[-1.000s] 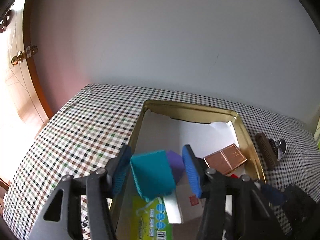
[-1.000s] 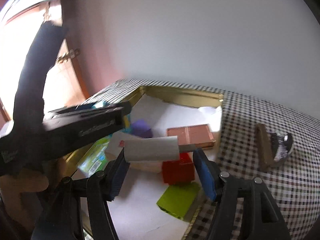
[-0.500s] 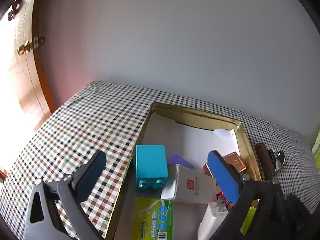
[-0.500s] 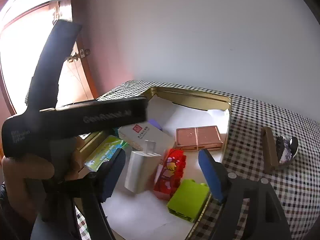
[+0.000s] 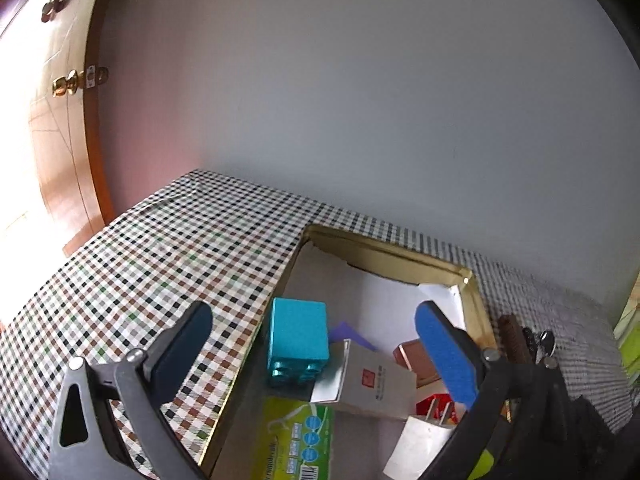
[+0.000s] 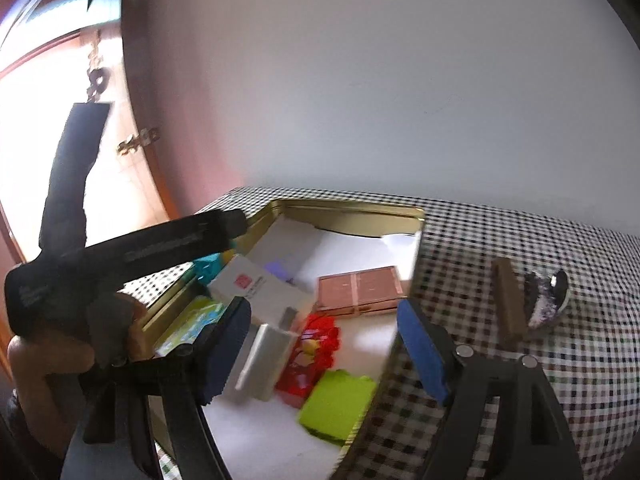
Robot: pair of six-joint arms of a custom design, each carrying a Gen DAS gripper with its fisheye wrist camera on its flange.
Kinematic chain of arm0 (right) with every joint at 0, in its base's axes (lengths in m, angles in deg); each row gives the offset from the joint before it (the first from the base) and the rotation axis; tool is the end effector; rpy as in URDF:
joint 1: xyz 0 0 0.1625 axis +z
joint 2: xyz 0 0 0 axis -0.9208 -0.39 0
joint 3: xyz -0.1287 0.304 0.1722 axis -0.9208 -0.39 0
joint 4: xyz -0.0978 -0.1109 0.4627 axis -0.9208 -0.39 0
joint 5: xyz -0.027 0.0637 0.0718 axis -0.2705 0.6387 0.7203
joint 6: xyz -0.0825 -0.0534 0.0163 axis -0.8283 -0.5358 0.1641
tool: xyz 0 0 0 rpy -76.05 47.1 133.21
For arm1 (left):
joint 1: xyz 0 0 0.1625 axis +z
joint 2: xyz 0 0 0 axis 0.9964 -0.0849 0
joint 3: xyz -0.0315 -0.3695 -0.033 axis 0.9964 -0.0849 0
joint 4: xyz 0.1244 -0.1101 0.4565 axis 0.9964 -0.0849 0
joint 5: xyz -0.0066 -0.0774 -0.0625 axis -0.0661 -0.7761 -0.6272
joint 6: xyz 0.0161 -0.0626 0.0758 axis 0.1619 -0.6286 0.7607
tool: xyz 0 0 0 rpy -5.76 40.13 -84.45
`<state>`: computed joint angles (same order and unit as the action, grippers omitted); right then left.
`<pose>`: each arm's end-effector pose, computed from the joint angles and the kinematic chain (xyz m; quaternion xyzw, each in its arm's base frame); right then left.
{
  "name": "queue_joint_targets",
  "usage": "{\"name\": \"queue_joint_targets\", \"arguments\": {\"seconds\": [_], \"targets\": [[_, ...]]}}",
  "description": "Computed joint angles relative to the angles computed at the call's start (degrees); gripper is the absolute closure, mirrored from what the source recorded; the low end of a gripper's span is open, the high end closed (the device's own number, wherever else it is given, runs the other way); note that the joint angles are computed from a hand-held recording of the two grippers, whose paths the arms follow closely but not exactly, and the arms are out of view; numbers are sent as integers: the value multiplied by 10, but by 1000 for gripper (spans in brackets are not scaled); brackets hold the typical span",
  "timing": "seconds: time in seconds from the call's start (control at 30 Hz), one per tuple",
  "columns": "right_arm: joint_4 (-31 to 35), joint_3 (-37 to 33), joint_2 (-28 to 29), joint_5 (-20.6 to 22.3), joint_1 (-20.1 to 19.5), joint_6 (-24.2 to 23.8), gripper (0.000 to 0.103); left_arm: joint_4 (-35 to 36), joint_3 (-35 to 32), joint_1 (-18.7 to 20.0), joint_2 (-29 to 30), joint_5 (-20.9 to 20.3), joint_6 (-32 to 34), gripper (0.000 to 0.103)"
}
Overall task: Organize rigid objects
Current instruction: 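Move both tools back toward the brown stick and sparkly pouch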
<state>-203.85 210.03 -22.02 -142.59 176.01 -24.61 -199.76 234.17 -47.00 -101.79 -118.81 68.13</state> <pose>0.1824 -0.3134 0.0302 0.1064 -0.8196 0.4831 0.2889 -0.1434 -0.3773 0.1413 0.1921 0.8674 -0.4055 0.2149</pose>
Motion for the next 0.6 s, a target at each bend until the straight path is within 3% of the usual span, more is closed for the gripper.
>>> {"name": "queue_joint_targets", "arguments": {"seconds": [0.43, 0.6], "targets": [[-39, 10, -2, -44, 8, 20, 25, -99, 43, -49, -3, 43, 1, 0], [-67, 15, -3, -46, -8, 13, 25, -184, 61, -72, 15, 73, -2, 0]]}}
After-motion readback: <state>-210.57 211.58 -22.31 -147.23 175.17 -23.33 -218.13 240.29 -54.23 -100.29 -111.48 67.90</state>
